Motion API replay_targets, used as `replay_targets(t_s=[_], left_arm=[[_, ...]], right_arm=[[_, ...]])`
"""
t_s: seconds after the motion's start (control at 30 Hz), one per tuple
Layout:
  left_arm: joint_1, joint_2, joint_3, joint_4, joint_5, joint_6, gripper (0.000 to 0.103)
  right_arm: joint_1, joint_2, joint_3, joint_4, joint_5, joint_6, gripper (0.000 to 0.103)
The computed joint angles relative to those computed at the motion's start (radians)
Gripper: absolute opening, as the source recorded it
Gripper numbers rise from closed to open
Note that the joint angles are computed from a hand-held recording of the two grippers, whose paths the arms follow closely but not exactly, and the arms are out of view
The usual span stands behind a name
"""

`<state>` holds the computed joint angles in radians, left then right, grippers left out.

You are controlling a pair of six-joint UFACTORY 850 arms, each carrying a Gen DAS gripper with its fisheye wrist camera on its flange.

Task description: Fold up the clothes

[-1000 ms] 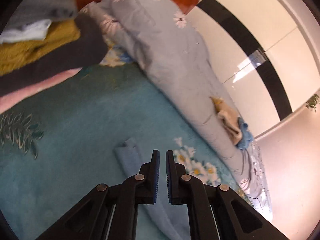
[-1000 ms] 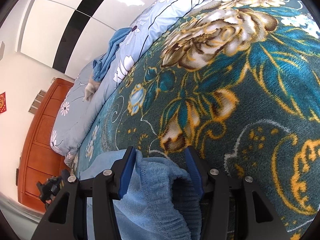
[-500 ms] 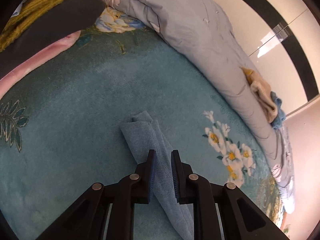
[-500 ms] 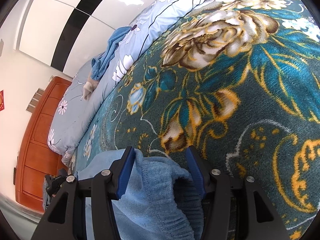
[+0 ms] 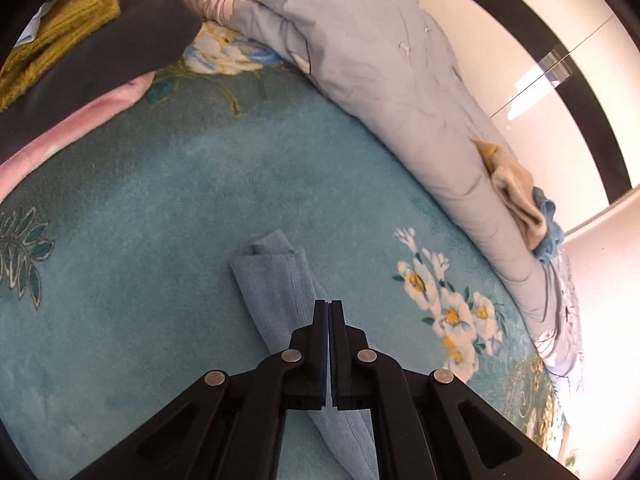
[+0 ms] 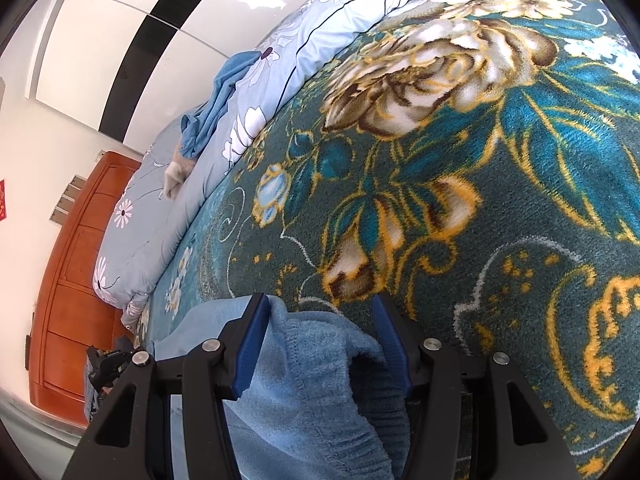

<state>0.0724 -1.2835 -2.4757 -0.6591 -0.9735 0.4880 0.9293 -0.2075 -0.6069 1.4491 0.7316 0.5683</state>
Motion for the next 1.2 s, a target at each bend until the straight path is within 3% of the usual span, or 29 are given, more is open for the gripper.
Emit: replay_targets(t_s=[0.07,0.1,0.13,0.2,0.33,0.37,0.43,0.5,0.67,0.73,0.87,0.97,1.2], left_arm=[[-0.017,0.005,0.005,0.068,0.02,-0.048,0.018],[-0.028,0.008,0.013,0.113,0.035,-0.082,0.037],[-0.037,0.011,0.021,0.147,0.048,-0.108,0.049],[-0.048,0.027,0.057,0.17,0.076,-0.115,0.051],[-0.065,0.088,0.178,0.192,0.176,-0.085,0.048],[-0.064,0.101,0.201,0.179,0.193,-0.074,0.044],[-0.052,0.107,0.212,0.134,0.186,-0.058,0.008],[-0.032,0.11,0.215,0.064,0.163,-0.019,0.003],[0.047,0.221,0.402,-0.325,0.139,0.288,0.002],[0.086,0.247,0.465,-0.406,0.135,0.334,0.002],[0.123,0.177,0.423,-0.281,0.103,0.13,0.002],[0.141,0.169,0.445,-0.362,0.082,0.157,0.002],[0.126,0.122,0.346,-0.301,0.034,0.106,0.009]], right_arm=[[0.001,-0.001,-0.002,0.003,0.002,-0.002,0.057],[0.002,-0.001,-0.001,0.001,0.003,0.0,0.057],[0.003,0.0,0.0,-0.002,0.004,0.004,0.057],[0.004,0.001,0.003,-0.009,0.006,0.013,0.057],[0.005,0.002,0.006,-0.015,0.009,0.02,0.057],[0.007,0.002,0.007,-0.018,0.011,0.024,0.057],[0.008,0.002,0.007,-0.021,0.013,0.029,0.057],[0.008,0.001,0.005,-0.018,0.012,0.026,0.057],[0.014,0.001,0.01,-0.036,0.023,0.05,0.057],[0.019,-0.002,0.011,-0.042,0.032,0.059,0.057],[0.016,0.0,0.01,-0.048,0.025,0.058,0.057],[0.017,0.012,0.016,-0.078,0.017,0.069,0.057],[-0.002,0.044,0.049,-0.232,-0.011,0.157,0.057]])
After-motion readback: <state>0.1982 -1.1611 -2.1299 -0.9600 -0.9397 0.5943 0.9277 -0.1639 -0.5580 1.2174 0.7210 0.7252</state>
